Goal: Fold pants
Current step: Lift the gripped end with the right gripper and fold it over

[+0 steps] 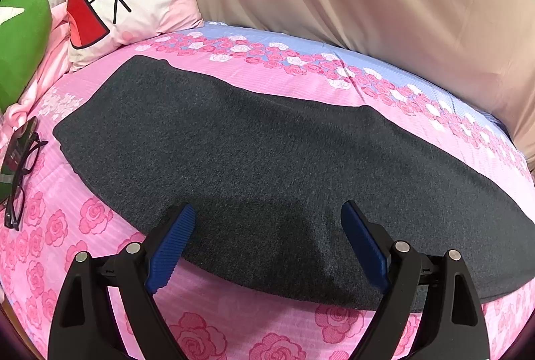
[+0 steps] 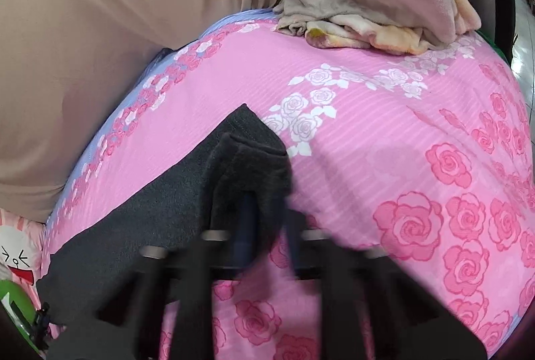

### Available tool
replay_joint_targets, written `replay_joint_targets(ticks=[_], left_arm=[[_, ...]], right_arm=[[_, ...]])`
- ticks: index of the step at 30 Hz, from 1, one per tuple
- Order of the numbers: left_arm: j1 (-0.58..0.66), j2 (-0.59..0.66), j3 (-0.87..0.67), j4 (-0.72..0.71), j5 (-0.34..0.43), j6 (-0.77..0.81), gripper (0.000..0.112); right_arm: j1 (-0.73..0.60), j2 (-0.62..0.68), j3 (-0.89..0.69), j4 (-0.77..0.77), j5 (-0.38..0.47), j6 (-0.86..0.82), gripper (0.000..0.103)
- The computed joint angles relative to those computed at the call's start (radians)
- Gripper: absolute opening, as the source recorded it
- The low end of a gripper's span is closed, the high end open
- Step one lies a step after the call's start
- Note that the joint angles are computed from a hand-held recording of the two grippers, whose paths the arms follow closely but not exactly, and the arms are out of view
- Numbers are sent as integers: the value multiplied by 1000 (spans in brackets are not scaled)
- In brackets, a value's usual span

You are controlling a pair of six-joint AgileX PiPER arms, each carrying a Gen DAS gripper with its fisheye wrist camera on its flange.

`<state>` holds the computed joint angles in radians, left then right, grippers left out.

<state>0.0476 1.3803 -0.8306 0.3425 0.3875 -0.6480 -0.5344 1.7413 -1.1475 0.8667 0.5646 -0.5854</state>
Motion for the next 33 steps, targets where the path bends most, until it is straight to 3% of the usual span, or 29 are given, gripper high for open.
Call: replay_joint_targets(ticks=[4,7,11,15,17,18,19,20,22,25,27,29,30,31,33], left_arm=[[23,-33,35,-63,-49,61,87],[24,-13,16,-100,-31,106,87],[1,4,0,-46,-5,66,87],[4,12,-6,-104,2,142,87],[5,12,-7,-130,2,176,87],[-1,15,-9,-125,6,177,88],[-8,16,-10,-109,8,165,88],[-14,17,-11,-92,11,151,88],[-23,20,-13,-67,14,131,88],[-29,20,-13,-53,18,117,88],[-26,17,-10,-55,11,116,88],[-23,13,-6,-59,5,116,88],[-22,12,-4,-59,2,115,88],[-24,10,-2,-54,0,110,88],[-27,5,3,-42,-7,100,88]], right_arm=[[-80,-166,84,111,34,-118,4],[-74,-76,76,-40,-2,-29,4],[-112,-64,97,42,65,-89,7],[-155,-114,179,160,90,-194,11],[-222,-154,247,277,152,-298,31],[-235,-180,281,318,155,-336,56],[-242,-209,313,355,153,-370,64],[-240,-230,330,374,159,-389,64],[-205,-245,316,332,145,-341,64],[-92,-232,258,104,-1,-110,64],[-69,-180,217,78,-7,-73,62],[-44,-126,175,87,-28,-83,52],[-26,-100,141,48,-37,-48,35],[-20,-69,106,33,-18,-31,7],[-39,-55,74,110,27,-83,6]])
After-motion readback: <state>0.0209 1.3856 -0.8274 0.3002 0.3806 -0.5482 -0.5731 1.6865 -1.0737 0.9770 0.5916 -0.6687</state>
